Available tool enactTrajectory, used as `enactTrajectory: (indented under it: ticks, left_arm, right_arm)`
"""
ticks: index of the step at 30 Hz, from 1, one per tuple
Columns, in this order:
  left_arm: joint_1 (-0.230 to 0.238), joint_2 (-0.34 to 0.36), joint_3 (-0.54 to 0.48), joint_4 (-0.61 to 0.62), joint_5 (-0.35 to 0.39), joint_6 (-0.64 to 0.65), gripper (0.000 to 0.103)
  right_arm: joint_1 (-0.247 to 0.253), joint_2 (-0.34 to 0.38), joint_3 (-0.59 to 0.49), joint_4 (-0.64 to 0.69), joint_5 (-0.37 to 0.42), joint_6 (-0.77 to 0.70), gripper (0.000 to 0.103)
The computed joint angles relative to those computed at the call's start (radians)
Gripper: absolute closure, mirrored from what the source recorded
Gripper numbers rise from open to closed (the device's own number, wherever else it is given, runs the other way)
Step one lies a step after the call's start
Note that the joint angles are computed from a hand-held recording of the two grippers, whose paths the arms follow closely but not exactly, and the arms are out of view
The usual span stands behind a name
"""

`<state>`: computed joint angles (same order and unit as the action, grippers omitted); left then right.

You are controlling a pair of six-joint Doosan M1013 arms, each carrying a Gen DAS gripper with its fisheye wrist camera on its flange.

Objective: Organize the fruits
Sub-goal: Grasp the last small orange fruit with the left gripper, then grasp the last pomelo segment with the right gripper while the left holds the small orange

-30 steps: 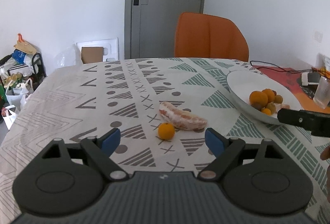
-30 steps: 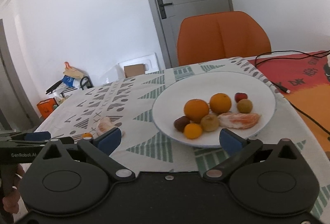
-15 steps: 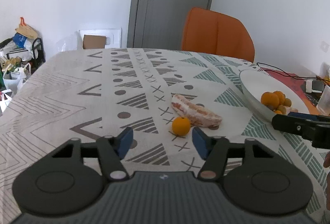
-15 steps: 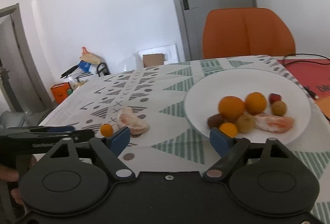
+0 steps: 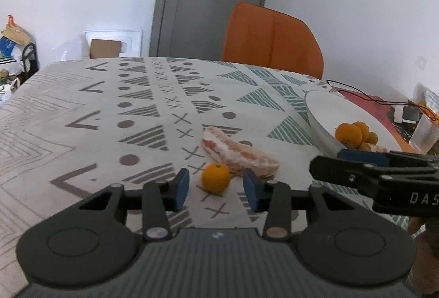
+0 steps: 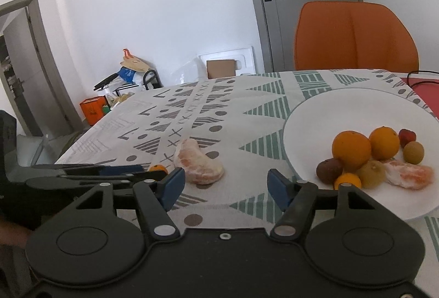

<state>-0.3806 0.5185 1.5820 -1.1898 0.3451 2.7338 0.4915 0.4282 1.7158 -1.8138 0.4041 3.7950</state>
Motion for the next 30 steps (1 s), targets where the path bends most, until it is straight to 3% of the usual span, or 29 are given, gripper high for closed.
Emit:
enactTrajectory:
  ticks: [1,3,6,15,24,30]
  left_arm:
    - [-0.003,0.004,-0.003,0.01,0.0,-0.004,0.073]
    - [-0.008,0.007,-0.006,0.029,-0.019,-0.017,0.081]
    - [0.0,0.012,-0.017,0.036,0.009,-0.051,0.081]
    - [0.018,-0.006,-0.002,0.04,-0.027,-0.072,0.081]
    - [0.034,-0.019,0.007,0.085,-0.077,-0.15,0.081]
    - [0.036,-0.028,0.015,0.115,-0.103,-0.192,0.081]
  right_arm:
    - [-0.001,0.002,-0.002,0.005,-0.001,-0.005,0.037]
    - [-0.003,0.005,-0.007,0.014,-0.004,-0.013,0.037]
    - [-0.005,0.011,-0.016,0.023,-0.011,-0.027,0.037]
    - [-0.012,0.039,-0.059,0.052,-0.057,-0.096,0.037]
    - [-0.01,0.068,-0.115,0.141,-0.079,-0.218,0.035]
    - [-0.012,0.091,-0.152,0.278,-0.069,-0.361,0.034]
